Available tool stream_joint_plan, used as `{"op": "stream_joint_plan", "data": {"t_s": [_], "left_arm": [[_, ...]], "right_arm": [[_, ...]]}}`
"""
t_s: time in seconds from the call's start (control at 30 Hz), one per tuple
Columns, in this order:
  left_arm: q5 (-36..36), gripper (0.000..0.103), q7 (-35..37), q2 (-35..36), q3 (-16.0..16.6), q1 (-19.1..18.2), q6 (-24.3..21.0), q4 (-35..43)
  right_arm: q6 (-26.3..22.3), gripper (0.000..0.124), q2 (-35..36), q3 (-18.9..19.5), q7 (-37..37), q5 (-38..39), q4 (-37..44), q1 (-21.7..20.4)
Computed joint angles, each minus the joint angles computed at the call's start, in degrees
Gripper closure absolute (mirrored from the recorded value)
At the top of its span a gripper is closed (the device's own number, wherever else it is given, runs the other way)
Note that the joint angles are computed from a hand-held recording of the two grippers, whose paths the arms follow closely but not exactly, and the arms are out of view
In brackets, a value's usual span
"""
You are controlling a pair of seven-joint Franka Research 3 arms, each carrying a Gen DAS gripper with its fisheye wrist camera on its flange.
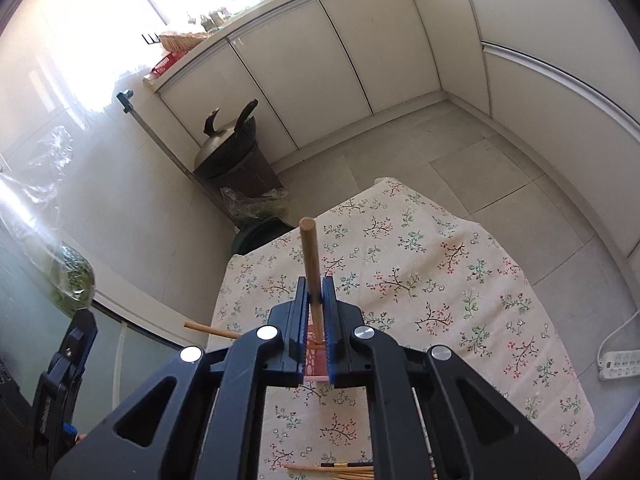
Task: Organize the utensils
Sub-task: 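Lower the right tool's chopstick into the pink basket and open the right tool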
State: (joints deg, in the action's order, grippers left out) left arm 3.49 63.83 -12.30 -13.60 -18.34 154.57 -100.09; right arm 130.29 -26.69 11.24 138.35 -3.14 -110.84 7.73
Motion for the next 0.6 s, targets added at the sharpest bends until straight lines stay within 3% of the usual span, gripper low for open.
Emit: {"op": "stream_joint_plan", "data": {"t_s": [0.1,0.23,0.47,0.6], "left_arm": [[-0.07,0.065,0.88,0.54,-0.29,-0.48,-1.35,0.46],[2.76,0.063,0.07,0.09,-1.33,-0.18,-1.65,0.14],[9.41,0.057,-4.48,-0.68,-4.02,0.28,-5.01,0.52],[13.80,0.042,-6.95,-1.82,-5.31,0.03,-5.30,-0.56]], "right_arm": [[-0.45,0.114,2.39,-0.96,-0.41,2.25,0.85,0.85],[1.16,0.113,0.07,-0.12,0.87,0.27,-1.05,0.25],[-0.38,0.099,-7.61,4.95,2.79,-9.21,-4.28,-3.33],[-2.33,0.095,-12.26,7.84,3.63,-13.51,-6.28,-5.62]]}}
